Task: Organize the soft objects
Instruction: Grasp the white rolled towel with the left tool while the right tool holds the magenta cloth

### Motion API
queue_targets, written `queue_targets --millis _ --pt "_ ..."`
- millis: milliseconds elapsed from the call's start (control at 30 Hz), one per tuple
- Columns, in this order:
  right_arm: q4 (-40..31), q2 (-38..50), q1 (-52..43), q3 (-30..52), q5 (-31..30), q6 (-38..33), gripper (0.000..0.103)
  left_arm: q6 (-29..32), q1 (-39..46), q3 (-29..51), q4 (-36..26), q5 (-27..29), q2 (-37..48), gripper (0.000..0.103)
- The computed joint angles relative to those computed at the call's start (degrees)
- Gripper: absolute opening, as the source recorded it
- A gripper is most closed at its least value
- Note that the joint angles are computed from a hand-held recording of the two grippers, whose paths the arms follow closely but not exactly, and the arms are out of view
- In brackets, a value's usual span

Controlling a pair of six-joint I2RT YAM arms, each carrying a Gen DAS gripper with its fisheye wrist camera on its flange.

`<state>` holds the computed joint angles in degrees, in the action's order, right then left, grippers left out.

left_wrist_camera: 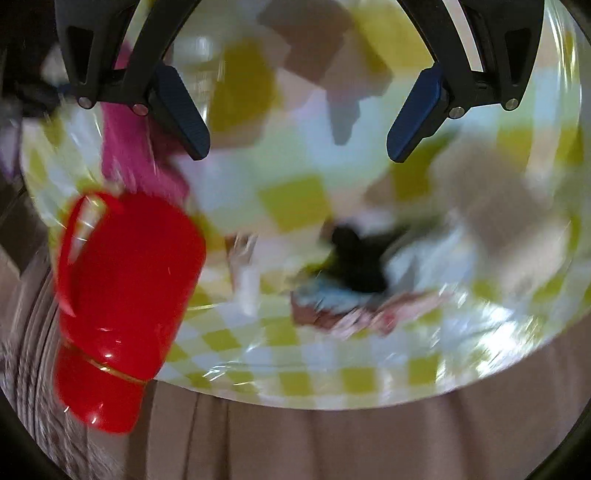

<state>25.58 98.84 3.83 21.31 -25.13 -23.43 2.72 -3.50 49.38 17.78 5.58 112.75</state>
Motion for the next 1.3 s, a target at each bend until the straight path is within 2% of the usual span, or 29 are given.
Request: queue_targets --millis 67,133,200,267,367,400,433,467,500,533,700,733,867,900,933,967,1000,1033,1100,1167,1267,1300 --pt "4.6 1.6 0.6 -1.3 0.1 0.2 0.044 -0.9 -0.9 8.6 -4.2 0.6 5.3 0.098" --pt "8.7 2.8 2.7 -2.4 2.7 -0.3 0.046 -2.3 -1.5 16.0 -7.5 1.2 9.8 0.098" --pt "9.0 3.0 4.0 -2.2 4.3 -0.2 0.047 -3.2 -2.7 21.7 -9.6 -0.6 13.1 0.098" --pt "8.5 3.8 3.6 -1.2 3.3 0.0 0.047 -2.3 -3.8 27.5 -12.0 -3.1 16.6 0.098" --pt "9.5 4.4 3.8 -1.2 3.3 0.2 0.047 -1.3 -4.3 33.4 -14.4 -3.2 20.6 0.091" --pt "9.3 4.3 3.7 -1.2 3.2 0.2 0.047 -1.7 -3.9 34.8 -15.1 -2.8 21.6 0.079" --pt "9.4 4.3 3.8 -1.2 3.4 0.2 0.047 -2.3 -3.3 36.1 -16.3 -1.3 22.5 0.044" --pt "9.7 4.3 3.8 -1.4 3.4 0.3 0.047 -2.8 -2.2 37.8 -18.1 3.7 23.7 0.031" --pt "9.8 4.4 3.8 -1.4 3.3 0.3 0.048 -3.2 -1.4 38.6 -19.3 7.3 24.4 0.032" --pt "9.9 4.5 3.8 -1.4 3.3 0.3 0.048 -3.8 -0.9 36.5 -18.2 7.9 23.3 0.031" --pt "10.0 3.0 3.0 -3.0 2.9 -0.2 0.048 -1.8 1.6 15.0 -6.5 10.6 11.1 0.031" --pt "10.2 3.1 3.0 -3.0 2.8 -0.2 0.048 -0.8 2.5 8.5 -3.9 11.5 7.3 0.031" --pt "10.8 3.4 2.9 -3.3 2.8 -0.3 0.048 3.7 6.2 -6.8 -1.1 13.4 -2.1 0.034" --pt "10.9 3.4 3.0 -3.3 2.8 -0.2 0.048 4.6 7.5 -8.9 -1.8 14.5 -3.6 0.037" --pt "10.9 3.4 3.1 -3.3 2.9 -0.2 0.048 5.6 8.6 -10.5 -2.4 15.3 -4.7 0.046" --pt "10.9 3.3 3.1 -3.3 2.9 -0.1 0.048 6.8 9.1 -11.9 -2.5 15.2 -5.8 0.053" --pt "10.9 3.3 3.2 -3.3 3.0 -0.1 0.048 7.4 8.9 -12.7 -1.7 14.2 -6.4 0.068" --pt "10.8 3.3 3.1 -3.3 2.9 -0.2 0.048 7.8 8.6 -13.5 -0.4 12.7 -7.0 0.078" --pt "10.4 2.7 3.1 -3.5 3.0 -0.1 0.048 6.2 7.4 -13.7 3.2 9.7 -7.5 0.086" --pt "10.5 2.6 3.1 -3.5 3.0 0.0 0.048 4.6 6.0 -10.6 2.5 8.9 -5.7 0.086" --pt "11.6 2.7 3.3 -4.1 3.2 0.5 0.048 3.1 3.3 -3.1 -2.3 7.9 -0.2 0.085" --pt "11.4 2.5 3.3 -4.1 3.1 0.5 0.048 2.5 2.4 -1.3 -3.6 6.9 1.6 0.071"
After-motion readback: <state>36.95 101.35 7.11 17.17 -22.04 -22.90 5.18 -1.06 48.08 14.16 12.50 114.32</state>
